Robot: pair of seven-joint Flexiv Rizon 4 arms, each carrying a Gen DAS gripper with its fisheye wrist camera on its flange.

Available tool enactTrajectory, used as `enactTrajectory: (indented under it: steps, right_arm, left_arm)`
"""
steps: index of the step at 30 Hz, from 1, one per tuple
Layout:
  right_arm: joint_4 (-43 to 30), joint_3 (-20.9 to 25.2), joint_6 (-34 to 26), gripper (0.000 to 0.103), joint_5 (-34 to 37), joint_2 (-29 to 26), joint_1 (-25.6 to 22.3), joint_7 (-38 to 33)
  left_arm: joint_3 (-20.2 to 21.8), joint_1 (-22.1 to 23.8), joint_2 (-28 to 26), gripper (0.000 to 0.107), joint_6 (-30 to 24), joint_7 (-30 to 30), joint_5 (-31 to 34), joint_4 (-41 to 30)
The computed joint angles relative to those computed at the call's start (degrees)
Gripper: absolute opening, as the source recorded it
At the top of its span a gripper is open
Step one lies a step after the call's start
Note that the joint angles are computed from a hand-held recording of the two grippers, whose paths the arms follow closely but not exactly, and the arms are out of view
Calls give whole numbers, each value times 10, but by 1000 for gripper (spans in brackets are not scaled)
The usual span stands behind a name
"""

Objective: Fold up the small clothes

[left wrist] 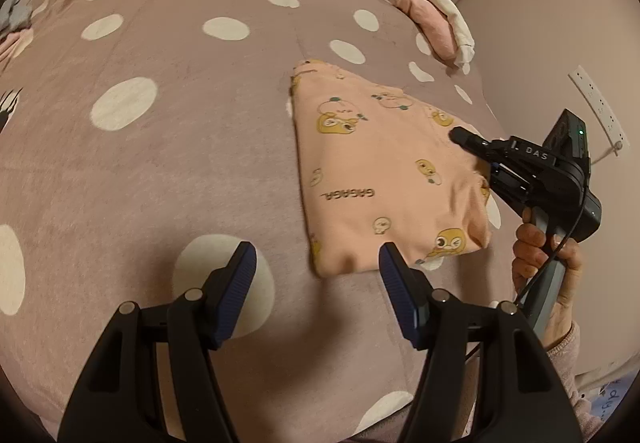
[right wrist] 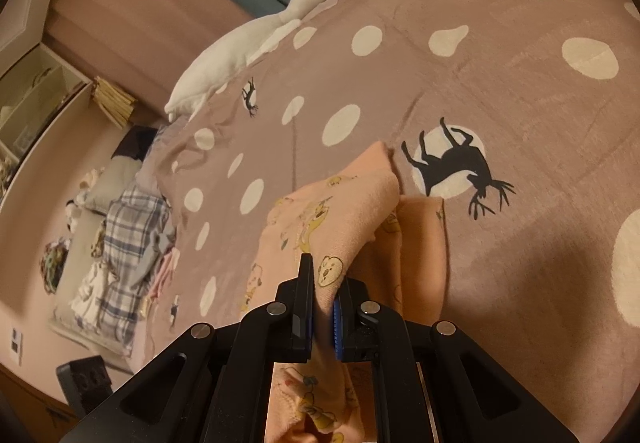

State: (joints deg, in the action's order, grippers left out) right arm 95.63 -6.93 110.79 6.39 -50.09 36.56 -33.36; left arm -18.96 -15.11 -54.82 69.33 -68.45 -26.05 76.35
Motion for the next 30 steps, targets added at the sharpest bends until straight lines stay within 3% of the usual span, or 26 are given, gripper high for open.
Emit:
enactTrajectory:
  steps: [12, 18, 30]
  right_arm:
    - [-31, 10, -70, 10, -64, 1, -24, -3]
    - [-49, -7, -68, 10, -89, -5, -17, -22]
    - [-15, 65, -57, 10, -80, -21, -78, 17]
  left_arm:
    - [13, -27, -21, 64, -23, 3, 19, -50]
    - [21, -33, -24, 64, -30, -6, 24, -58]
    - [15, -45, -48, 64, -42, 15, 32, -100]
